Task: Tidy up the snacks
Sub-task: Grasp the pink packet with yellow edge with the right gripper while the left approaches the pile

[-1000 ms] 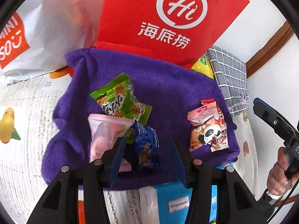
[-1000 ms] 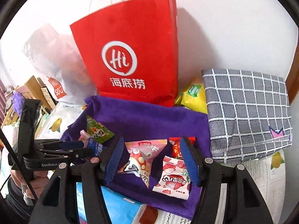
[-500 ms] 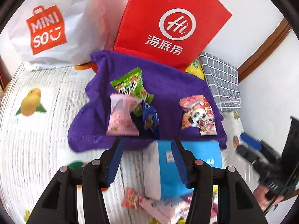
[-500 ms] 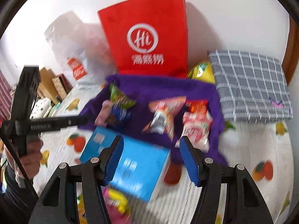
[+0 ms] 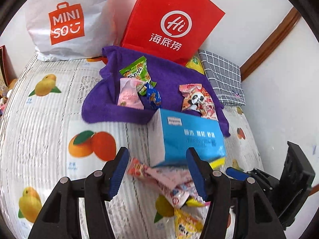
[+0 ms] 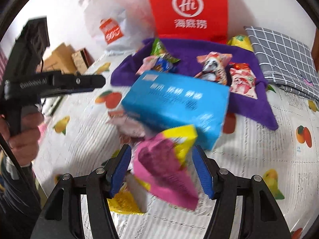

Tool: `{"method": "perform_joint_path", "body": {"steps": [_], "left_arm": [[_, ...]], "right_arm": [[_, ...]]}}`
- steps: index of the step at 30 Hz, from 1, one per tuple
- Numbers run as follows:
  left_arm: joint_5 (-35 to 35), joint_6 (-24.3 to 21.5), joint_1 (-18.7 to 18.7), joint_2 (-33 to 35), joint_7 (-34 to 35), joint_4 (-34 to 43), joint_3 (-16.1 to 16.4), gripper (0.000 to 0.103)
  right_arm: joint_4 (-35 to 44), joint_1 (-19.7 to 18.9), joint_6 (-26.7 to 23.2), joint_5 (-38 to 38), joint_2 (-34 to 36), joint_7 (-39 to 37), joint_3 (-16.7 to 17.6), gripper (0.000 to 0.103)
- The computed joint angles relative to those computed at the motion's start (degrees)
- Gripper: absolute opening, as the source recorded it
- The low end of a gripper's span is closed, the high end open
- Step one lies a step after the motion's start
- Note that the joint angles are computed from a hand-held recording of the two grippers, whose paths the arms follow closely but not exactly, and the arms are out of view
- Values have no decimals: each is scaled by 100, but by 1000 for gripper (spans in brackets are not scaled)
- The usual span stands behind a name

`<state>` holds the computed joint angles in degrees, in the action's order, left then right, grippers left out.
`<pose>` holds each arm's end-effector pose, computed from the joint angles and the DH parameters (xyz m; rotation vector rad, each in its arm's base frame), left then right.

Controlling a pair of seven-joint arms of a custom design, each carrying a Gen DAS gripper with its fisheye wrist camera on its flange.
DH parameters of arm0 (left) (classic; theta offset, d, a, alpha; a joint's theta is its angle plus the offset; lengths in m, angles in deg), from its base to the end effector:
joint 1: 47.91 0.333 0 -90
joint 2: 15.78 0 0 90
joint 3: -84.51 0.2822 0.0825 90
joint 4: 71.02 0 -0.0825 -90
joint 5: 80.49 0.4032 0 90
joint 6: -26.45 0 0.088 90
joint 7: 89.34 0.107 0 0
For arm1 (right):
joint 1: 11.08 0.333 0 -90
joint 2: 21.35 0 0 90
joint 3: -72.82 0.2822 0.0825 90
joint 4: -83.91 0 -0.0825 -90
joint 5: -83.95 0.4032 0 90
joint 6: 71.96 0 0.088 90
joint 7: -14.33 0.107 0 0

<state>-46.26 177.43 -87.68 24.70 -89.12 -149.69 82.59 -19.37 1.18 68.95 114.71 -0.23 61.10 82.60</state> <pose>0.5677 -0.5165 0.3220 -2.3421 1.5383 -0.9411 0.6265 0.2450 0.3324 -2.3923 1.0475 0.0375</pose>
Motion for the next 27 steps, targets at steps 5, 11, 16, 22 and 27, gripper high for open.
{"method": "perform_joint_path", "body": {"steps": [5, 11, 16, 22, 27], "left_arm": [[222, 145, -124, -315, -308, -493, 56, 58], [490, 258, -165, -607, -732, -994, 28, 58], [625, 297, -143, -688, -935, -1188, -47, 59], [544, 308, -108, -515, -825, -1055, -163, 59], [356, 321, -146, -161, -544, -620, -190, 59]], "right_arm": [[-407, 352, 568, -660, -88, 314, -94, 65], [-690, 546, 1396, -1474, -44, 911, -179, 67], [-912, 342, 1521, -1482, -211, 853, -58, 61], [-1239, 10, 1435, -726, -580, 514, 49, 59], [-1576, -89, 1571, -270, -897, 360, -49, 59]]}}
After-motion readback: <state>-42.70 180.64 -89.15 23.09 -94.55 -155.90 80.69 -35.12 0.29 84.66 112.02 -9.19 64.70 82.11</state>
